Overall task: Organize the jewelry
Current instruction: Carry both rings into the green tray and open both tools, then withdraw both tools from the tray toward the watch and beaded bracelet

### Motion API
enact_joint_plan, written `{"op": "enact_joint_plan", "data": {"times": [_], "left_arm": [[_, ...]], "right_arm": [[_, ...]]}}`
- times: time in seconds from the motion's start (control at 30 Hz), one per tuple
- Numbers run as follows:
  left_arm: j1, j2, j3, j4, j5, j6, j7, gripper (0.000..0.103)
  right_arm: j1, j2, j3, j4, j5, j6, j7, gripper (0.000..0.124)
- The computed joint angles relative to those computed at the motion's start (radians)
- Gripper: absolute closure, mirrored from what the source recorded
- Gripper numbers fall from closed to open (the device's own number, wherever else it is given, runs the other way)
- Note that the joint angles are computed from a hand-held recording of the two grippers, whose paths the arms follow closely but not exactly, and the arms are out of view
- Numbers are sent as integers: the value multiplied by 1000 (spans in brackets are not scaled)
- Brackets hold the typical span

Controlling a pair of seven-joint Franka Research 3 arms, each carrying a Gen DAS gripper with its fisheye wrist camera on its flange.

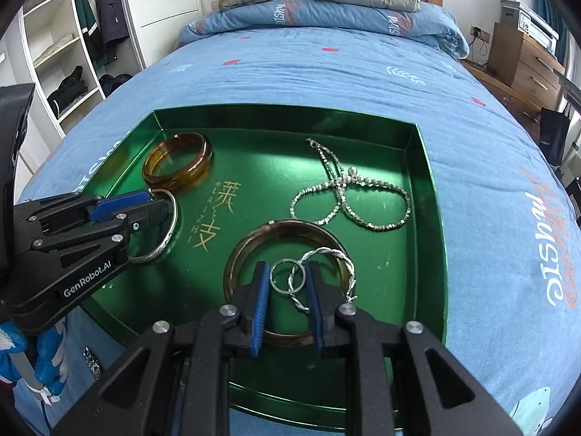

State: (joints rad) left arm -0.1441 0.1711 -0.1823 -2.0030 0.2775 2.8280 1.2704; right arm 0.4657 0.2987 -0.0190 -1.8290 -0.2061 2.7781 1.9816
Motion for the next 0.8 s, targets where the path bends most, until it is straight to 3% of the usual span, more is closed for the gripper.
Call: {"op": "enact_joint_plan", "data": {"times": [0.07, 0.13, 0.27, 0.53, 0.8], "left_arm": [[-3, -15, 6, -16, 17, 17, -11, 62], [-9, -40, 16, -40, 54, 41, -46, 54], [-6, -106, 19, -90, 92, 74, -78, 46], [20, -297, 11, -237, 154, 108, -157, 38], [29, -533, 2, -408, 151, 113, -169, 33]], "right_arm": [[7, -10, -9, -9, -14, 2, 19, 104], [3, -25, -6, -26, -12, 23, 29, 104], [16, -85, -16, -83, -64, 61, 87, 102], [-5, -252, 27, -229, -248, 105, 266, 96], [-83, -416, 157, -358, -382, 105, 414, 94]]}}
